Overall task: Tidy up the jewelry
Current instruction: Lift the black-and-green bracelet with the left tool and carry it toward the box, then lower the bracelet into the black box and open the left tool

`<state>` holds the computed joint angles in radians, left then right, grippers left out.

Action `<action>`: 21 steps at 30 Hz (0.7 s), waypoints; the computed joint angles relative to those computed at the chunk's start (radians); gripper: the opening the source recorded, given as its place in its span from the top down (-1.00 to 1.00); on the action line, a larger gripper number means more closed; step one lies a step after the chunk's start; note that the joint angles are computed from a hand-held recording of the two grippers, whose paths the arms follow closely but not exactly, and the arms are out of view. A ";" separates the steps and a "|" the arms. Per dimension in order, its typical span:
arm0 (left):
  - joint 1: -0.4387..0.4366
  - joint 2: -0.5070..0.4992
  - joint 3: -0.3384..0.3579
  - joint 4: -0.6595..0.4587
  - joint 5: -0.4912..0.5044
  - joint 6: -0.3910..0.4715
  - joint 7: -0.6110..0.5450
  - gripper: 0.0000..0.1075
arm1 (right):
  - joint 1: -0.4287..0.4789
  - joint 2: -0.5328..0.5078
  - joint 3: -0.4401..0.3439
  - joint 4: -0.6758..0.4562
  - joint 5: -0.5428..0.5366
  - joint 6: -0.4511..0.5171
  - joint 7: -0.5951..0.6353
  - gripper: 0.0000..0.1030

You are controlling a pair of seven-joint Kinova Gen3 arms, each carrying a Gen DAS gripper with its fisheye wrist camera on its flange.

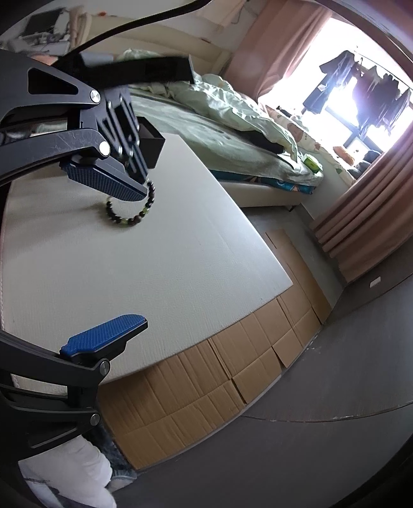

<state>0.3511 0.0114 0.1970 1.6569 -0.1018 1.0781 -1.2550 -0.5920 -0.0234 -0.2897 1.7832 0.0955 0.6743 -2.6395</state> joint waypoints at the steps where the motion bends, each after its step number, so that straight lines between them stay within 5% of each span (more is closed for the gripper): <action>1: 0.003 -0.010 0.002 -0.007 -0.005 0.005 0.002 0.86 | 0.000 -0.001 0.000 0.002 -0.002 -0.005 0.000 -0.44; 21: -0.094 -0.217 0.006 -0.055 -0.029 0.117 -0.044 0.86 | -0.049 0.023 -0.018 -0.035 0.068 -0.007 -0.055 -0.44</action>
